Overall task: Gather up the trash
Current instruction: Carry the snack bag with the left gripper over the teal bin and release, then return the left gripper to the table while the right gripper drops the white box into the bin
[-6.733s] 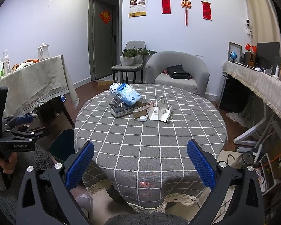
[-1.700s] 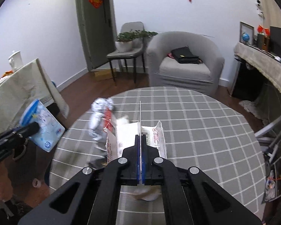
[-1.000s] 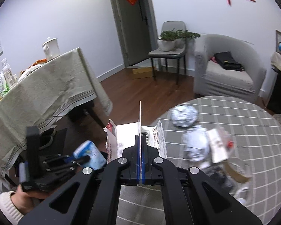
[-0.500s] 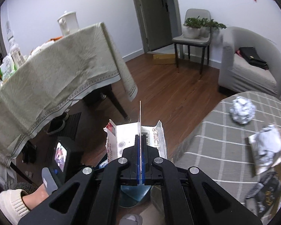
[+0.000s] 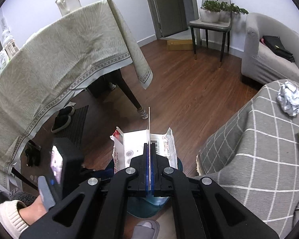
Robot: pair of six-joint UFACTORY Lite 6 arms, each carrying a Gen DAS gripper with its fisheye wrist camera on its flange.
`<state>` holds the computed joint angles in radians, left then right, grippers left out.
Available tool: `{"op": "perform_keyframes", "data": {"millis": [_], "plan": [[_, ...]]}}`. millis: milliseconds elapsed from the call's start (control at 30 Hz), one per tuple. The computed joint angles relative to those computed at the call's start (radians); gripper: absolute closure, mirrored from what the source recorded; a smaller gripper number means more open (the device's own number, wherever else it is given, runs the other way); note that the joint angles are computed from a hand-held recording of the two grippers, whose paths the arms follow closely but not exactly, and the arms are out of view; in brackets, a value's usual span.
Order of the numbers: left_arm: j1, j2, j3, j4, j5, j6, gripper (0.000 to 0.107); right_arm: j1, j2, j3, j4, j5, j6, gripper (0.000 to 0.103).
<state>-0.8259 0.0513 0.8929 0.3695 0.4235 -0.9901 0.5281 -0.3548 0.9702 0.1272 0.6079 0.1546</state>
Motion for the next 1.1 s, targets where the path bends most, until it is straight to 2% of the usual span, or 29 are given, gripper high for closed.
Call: {"op": "perform_keyframes", "data": {"millis": [133,300,567,633,700,900,1033,1100], "plan": [[-0.021,-0.079,-0.006,0.107,0.045,-0.09,0.064,0.019,0.045,-0.006,0.004,-0.028,0.012,0.102],[-0.02,-0.211,-0.026,0.183,0.088,-0.166,0.063,0.074,0.112,0.003,-0.044,-0.06,0.079,0.102],[-0.017,-0.325,0.001,0.23,0.139,-0.224,0.067,0.152,0.242,-0.018,-0.107,-0.119,0.159,0.102],[-0.023,-0.333,0.049,0.214,0.176,-0.213,0.073,0.162,0.273,-0.04,-0.093,-0.148,0.152,0.102],[-0.046,-0.348,0.086,0.233,0.21,-0.234,0.074,0.168,0.319,-0.047,-0.08,-0.17,0.142,0.102],[-0.095,-0.334,0.187,0.262,0.293,-0.237,0.08,0.196,0.467,-0.038,-0.085,-0.221,0.131,0.102],[-0.106,-0.327,0.235,0.243,0.308,-0.232,0.08,0.2,0.553,-0.025,-0.017,-0.245,0.07,0.102],[-0.13,-0.324,0.254,0.259,0.322,-0.249,0.08,0.211,0.578,-0.015,-0.06,-0.245,0.117,0.101]]}}
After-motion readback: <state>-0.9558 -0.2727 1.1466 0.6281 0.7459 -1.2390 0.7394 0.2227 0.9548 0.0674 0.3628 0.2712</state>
